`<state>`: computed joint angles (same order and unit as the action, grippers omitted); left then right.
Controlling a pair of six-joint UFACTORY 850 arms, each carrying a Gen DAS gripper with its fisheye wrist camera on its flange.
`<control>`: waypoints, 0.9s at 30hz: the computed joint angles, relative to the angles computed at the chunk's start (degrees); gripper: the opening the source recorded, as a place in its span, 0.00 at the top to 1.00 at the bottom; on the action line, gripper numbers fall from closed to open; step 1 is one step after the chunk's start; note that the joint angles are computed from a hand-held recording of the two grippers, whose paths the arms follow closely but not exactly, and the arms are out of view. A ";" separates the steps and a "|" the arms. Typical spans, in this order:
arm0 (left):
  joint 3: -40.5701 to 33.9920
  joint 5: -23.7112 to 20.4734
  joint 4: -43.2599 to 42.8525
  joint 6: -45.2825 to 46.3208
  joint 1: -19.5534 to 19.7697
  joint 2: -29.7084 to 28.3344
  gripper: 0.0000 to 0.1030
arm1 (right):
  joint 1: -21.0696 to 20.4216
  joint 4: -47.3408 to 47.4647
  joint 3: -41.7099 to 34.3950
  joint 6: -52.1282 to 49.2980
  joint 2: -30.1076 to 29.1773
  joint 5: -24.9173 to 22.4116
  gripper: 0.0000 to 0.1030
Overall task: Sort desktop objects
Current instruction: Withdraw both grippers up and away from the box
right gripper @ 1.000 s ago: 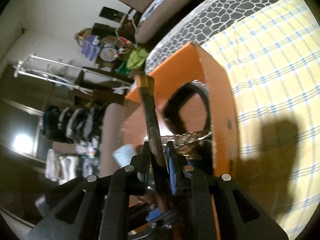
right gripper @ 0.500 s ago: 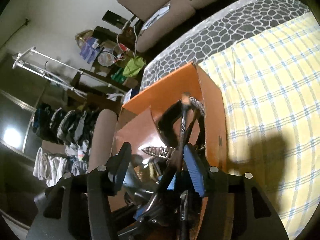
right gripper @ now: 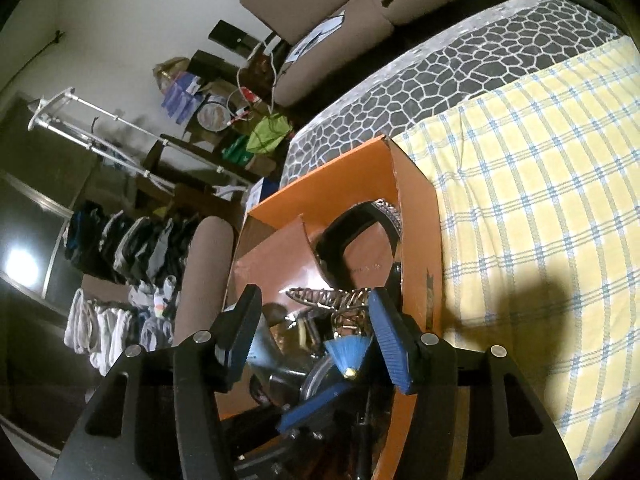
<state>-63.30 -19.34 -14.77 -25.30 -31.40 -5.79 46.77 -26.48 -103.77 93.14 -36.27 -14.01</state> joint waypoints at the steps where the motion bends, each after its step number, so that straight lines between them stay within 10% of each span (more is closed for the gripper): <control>1: 0.15 0.09 1.17 -1.25 0.02 0.32 0.82 | 0.05 0.17 0.08 -0.42 0.16 -0.26 0.42; 18: 6.18 2.36 4.24 -7.34 0.26 9.31 0.24 | 1.90 -0.29 1.17 -5.62 1.64 -11.46 0.23; 27: 7.58 -3.91 35.78 -34.82 -3.03 13.09 0.15 | 5.30 -1.15 -2.91 -10.61 -0.37 -20.57 0.18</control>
<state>-55.71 -23.25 21.01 -60.11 -34.43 7.30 52.07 -27.62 -106.69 82.53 -36.64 -34.58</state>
